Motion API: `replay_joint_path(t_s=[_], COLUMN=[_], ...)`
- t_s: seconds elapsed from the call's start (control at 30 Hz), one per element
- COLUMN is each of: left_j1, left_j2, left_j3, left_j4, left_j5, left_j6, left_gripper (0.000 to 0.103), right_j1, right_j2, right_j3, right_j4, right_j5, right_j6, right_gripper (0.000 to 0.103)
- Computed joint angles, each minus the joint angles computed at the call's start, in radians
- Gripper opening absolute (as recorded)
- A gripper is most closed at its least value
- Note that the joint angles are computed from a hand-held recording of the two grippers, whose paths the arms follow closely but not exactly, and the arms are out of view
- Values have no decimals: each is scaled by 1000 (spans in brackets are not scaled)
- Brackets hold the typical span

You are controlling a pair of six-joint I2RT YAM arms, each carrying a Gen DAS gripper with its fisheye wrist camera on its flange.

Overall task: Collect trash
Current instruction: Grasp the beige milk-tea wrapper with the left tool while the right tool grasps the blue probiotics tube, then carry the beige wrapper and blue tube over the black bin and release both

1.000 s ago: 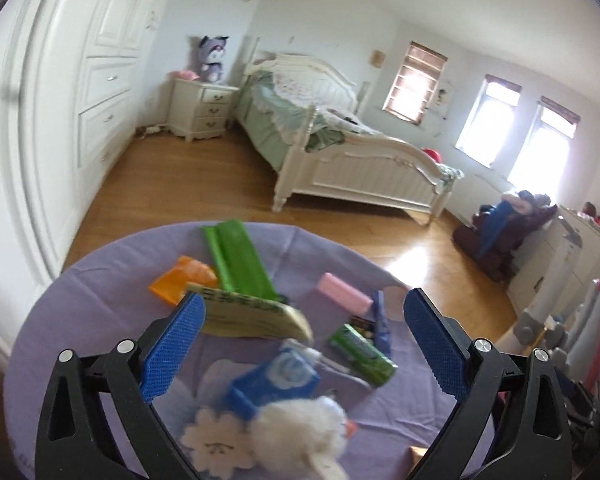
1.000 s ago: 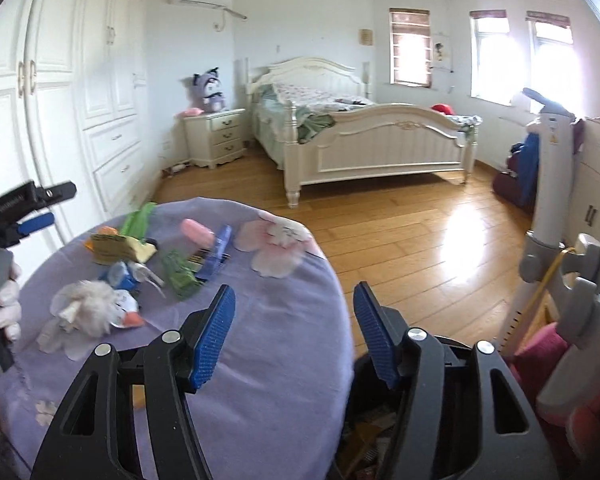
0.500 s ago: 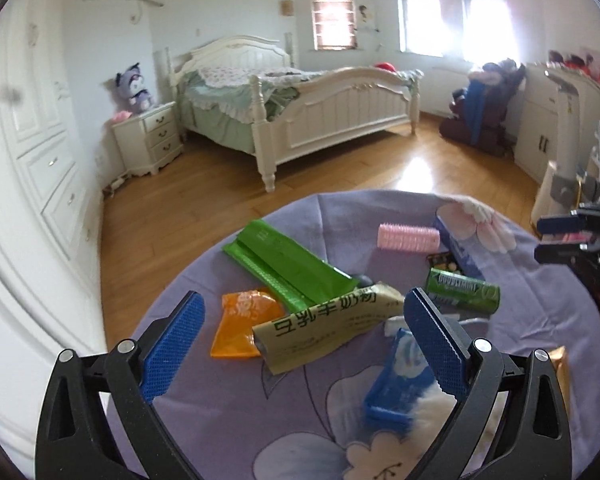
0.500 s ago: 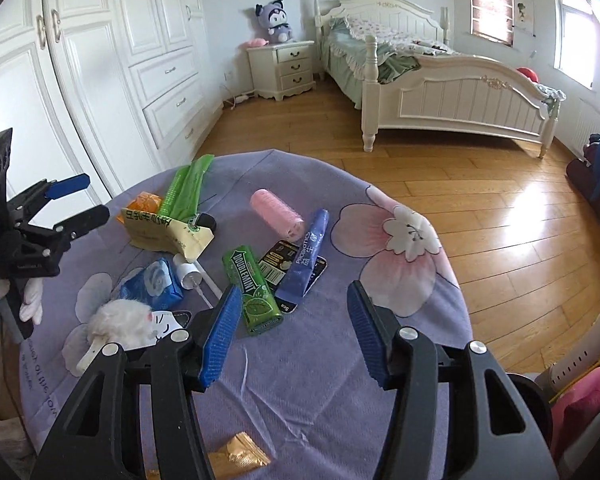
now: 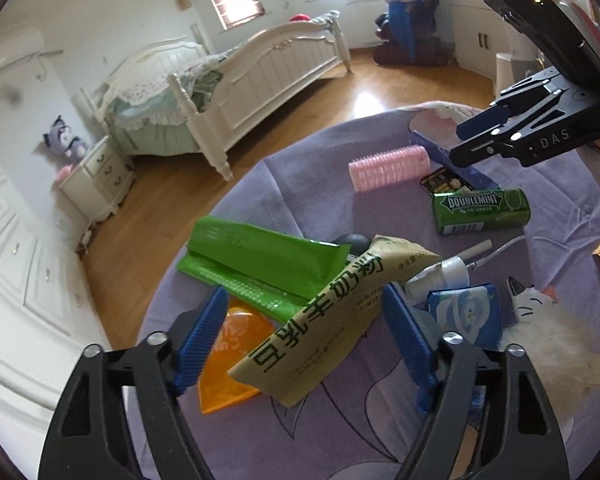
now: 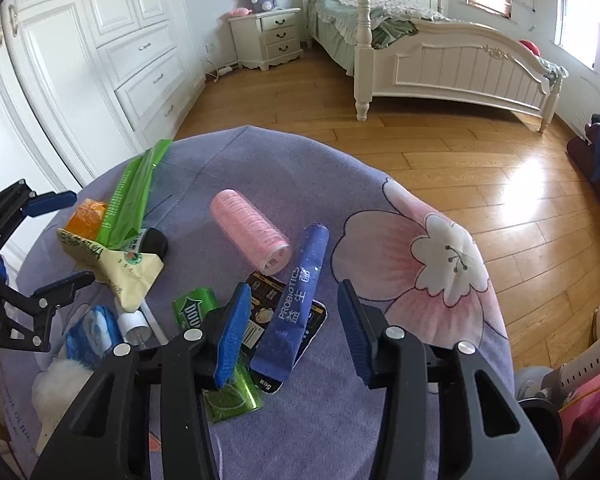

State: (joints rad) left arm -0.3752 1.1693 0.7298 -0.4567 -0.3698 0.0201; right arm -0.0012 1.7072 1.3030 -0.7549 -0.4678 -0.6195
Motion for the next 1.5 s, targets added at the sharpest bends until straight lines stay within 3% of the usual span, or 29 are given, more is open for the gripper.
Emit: replay_joint_path(t_s=[0.03, 0.17, 0.23, 0.33, 0.67, 0.87, 1.0, 1.17, 1.5], left_j1=[6, 5, 5, -45, -192, -368, -477, -565, -655], left_j2=[21, 15, -17, -68, -184, -173, -89, 109, 519], left_j3=[8, -6, -23, -54, -69, -3, 44, 131, 380], left_j4=[-8, -4, 4, 23, 18, 33, 109, 233, 409], left_j5=[17, 58, 92, 57, -3, -107, -126, -95, 16], left_j6=[-9, -45, -67, -105, -353, -521, -604, -667, -719], left_gripper=[60, 37, 15, 7, 6, 6, 6, 6, 6], right_j1=[5, -1, -14, -47, -300, -494, -654, -853, -1033], right_j2=[19, 37, 22, -13, -237, -345, -397, -416, -261], right_j3=[11, 2, -17, -48, -186, -249, -290, -336, -347], right_j4=[-6, -1, 7, 1, -92, -125, -145, -87, 151], right_j5=[14, 21, 9, -23, -280, -428, -504, -548, -489], right_j6=[8, 3, 0, -12, -136, -195, -271, -350, -299], right_gripper=[45, 21, 19, 16, 16, 16, 16, 16, 16])
